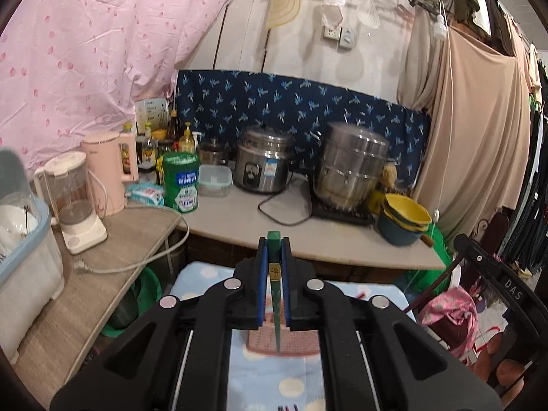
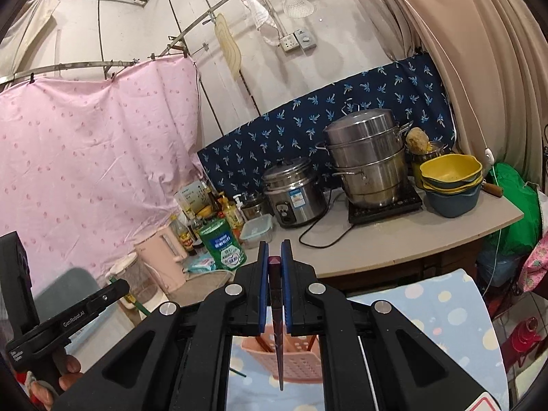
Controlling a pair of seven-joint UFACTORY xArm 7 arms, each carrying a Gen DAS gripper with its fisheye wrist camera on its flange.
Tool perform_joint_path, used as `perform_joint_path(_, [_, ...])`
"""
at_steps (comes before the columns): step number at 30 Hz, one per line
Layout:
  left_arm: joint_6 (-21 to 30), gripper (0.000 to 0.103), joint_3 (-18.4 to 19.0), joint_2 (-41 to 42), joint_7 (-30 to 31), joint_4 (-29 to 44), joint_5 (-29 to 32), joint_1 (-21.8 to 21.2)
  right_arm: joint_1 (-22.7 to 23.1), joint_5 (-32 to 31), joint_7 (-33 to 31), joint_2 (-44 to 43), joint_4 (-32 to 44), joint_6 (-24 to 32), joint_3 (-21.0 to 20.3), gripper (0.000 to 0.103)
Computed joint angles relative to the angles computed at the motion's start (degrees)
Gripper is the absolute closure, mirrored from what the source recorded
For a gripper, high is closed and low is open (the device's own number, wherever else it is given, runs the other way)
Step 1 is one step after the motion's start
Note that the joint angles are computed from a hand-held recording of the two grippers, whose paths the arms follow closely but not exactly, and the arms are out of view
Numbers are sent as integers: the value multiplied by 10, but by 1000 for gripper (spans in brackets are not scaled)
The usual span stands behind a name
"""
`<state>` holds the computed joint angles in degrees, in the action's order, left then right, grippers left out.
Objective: Organize utensils
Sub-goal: 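Carry both held chopsticks up over the pink basket, then lower both chopsticks into the pink basket and open both tools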
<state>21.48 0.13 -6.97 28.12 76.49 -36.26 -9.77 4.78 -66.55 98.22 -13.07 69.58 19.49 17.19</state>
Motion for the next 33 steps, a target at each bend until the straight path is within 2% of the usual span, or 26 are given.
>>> perform_joint_path(3, [-12,96,-5,39,0,48,-5,1,-3,-25,11,39,46,12,-2,96])
perform_joint_path(9, [-21,96,-34,110,-58,117,68,19,31,-49,6,109,117,39,-37,96])
perform_joint_path(15, [-18,96,-57,144,-78,131,93,34,65,7,-47,162,146,23,-84,96])
perform_joint_path(22, [-14,96,-70,172,-95,124,115,39,100,80,-114,196,131,-6,-127,96])
perform_joint_path(26, [-16,96,-71,176,-110,113,130,39,118,122,-157,210,128,-4,-140,96])
perform_joint_path(33, [-35,95,-59,172,-165,85,193,31,139,150,-194,219,125,1,-153,95])
